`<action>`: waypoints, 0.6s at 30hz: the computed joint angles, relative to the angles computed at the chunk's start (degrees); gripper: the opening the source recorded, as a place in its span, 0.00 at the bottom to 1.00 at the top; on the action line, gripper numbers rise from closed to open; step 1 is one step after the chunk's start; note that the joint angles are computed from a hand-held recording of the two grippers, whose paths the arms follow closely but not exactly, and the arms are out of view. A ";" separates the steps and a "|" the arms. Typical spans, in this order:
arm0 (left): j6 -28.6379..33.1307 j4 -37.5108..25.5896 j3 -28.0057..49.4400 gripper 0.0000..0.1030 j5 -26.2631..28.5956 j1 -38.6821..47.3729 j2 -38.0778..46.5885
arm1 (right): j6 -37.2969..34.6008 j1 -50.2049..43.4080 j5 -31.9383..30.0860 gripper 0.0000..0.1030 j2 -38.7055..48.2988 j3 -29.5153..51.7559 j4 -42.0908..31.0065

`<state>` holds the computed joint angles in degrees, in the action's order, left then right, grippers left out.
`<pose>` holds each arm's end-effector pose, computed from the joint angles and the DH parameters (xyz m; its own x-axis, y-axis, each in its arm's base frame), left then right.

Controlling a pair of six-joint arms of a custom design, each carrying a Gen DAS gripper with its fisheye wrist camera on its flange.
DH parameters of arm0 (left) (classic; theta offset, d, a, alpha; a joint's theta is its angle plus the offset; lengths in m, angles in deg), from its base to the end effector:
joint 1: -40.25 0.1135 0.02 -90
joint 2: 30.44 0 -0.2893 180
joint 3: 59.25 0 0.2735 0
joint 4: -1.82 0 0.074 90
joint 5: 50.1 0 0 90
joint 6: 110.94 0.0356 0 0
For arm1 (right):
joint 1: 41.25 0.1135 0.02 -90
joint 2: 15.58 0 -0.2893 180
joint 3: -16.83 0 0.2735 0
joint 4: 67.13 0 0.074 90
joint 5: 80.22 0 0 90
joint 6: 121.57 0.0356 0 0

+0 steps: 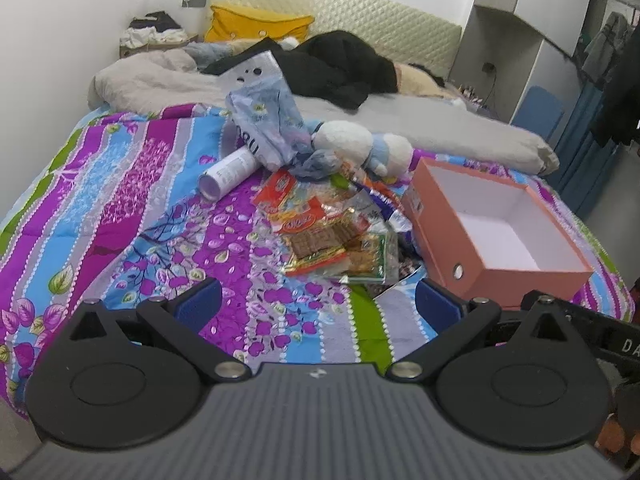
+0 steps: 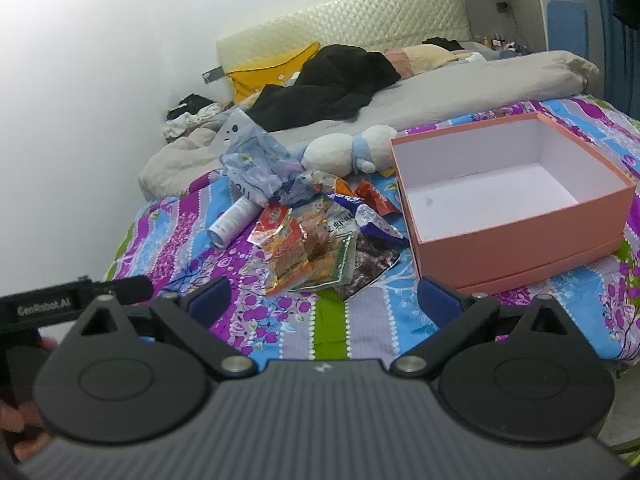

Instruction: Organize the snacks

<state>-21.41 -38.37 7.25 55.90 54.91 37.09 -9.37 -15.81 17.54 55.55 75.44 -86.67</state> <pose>0.2582 0.0574 0.3046 -0.6371 -0.1748 -0.7507 -0.0479 0.9810 -0.1878 0.2604 0.1185 0.2700 -0.5656 0.1455 -0.8117 -0.1173 0.9601 0.2539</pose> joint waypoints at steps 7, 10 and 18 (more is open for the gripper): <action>-0.23 3.61 -0.84 1.00 -0.09 -1.78 3.14 | -1.44 -1.93 -1.37 0.98 2.05 -1.23 3.15; 0.76 4.18 -0.66 1.00 0.85 -1.85 5.05 | -1.88 -2.49 -1.45 0.98 3.58 -1.07 4.14; -0.75 5.64 2.41 1.00 6.10 0.60 15.41 | -4.85 -4.83 -7.11 0.98 10.99 1.10 7.44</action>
